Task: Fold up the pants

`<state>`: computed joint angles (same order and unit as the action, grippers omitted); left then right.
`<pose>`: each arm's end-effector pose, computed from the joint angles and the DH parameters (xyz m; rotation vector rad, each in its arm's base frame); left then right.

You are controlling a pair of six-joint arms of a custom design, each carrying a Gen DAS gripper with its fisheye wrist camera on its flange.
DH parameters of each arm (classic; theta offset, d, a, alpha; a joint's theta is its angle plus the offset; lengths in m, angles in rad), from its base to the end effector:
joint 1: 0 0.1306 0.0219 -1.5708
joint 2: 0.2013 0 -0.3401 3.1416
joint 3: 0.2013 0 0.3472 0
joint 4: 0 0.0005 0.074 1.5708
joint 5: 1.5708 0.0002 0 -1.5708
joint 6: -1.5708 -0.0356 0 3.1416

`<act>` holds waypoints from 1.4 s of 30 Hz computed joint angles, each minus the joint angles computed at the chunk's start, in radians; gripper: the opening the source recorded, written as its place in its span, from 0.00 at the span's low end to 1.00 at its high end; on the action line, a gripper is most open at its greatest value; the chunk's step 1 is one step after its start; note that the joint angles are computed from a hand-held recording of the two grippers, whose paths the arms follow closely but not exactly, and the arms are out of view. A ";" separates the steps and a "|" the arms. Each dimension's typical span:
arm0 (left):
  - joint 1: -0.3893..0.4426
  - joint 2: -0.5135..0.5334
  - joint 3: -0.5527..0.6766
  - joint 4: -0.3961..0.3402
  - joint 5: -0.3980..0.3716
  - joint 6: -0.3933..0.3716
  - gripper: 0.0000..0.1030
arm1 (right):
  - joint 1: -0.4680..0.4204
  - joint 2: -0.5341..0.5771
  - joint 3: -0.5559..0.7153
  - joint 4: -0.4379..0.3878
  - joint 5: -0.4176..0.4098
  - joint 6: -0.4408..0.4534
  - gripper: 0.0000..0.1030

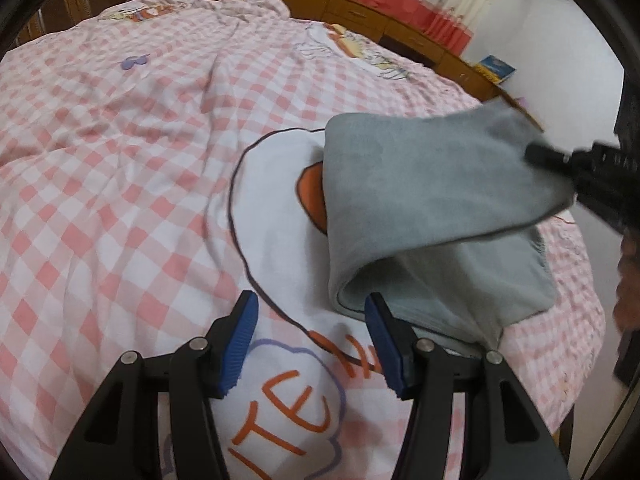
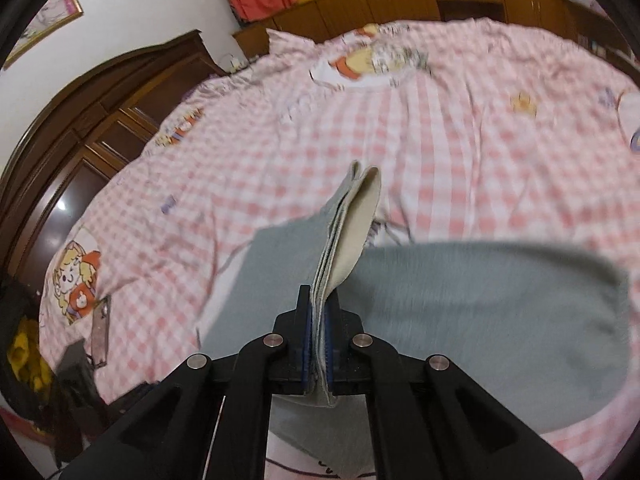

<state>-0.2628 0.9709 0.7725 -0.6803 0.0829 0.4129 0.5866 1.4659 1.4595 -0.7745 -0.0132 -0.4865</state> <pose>0.2888 -0.0813 0.2912 -0.1493 2.4823 -0.3945 0.3994 0.2654 0.3896 -0.1275 2.4136 0.5287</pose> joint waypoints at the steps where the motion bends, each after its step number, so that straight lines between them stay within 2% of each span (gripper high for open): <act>1: 0.001 -0.003 0.001 -0.002 0.003 -0.004 0.57 | -0.001 -0.012 0.010 -0.013 0.015 0.009 0.05; 5: 0.002 -0.017 -0.001 -0.001 0.012 -0.007 0.57 | -0.025 -0.072 0.013 -0.044 0.041 0.024 0.05; 9: -0.004 -0.022 0.003 -0.006 0.021 -0.005 0.57 | -0.084 -0.156 -0.032 -0.057 0.013 0.018 0.05; 12: -0.021 -0.014 0.017 -0.013 0.013 -0.005 0.57 | -0.123 -0.209 -0.071 -0.069 0.028 0.041 0.05; 16: -0.044 0.008 0.040 -0.016 0.019 -0.002 0.57 | -0.196 -0.252 -0.129 -0.091 0.004 0.087 0.05; 21: -0.086 0.056 0.082 -0.023 0.017 -0.008 0.57 | -0.260 -0.223 -0.222 -0.087 0.050 0.146 0.05; 28: -0.113 0.159 0.173 -0.034 0.043 0.003 0.57 | -0.310 -0.138 -0.326 -0.027 0.060 0.137 0.05; 30: -0.120 0.191 0.194 -0.029 0.040 0.009 0.57 | -0.317 -0.121 -0.352 -0.002 0.054 0.137 0.05; 33: -0.122 0.231 0.211 0.004 0.076 0.028 0.57 | -0.319 -0.129 -0.385 0.040 0.054 0.123 0.06; 35: -0.120 0.247 0.209 0.036 0.117 0.045 0.57 | -0.331 -0.160 -0.405 0.054 0.028 0.105 0.12; 36: -0.120 0.248 0.207 0.043 0.122 0.048 0.57 | -0.344 -0.194 -0.427 0.064 0.007 0.088 0.19; 37: -0.122 0.252 0.204 0.050 0.125 0.049 0.57 | -0.348 -0.224 -0.446 0.074 0.002 0.070 0.31; 40: -0.126 0.261 0.195 0.059 0.114 0.052 0.60 | -0.359 -0.335 -0.526 0.101 0.023 0.013 0.53; 42: -0.125 0.265 0.187 0.071 0.126 0.067 0.61 | -0.374 -0.397 -0.571 0.101 0.031 -0.029 0.54</act>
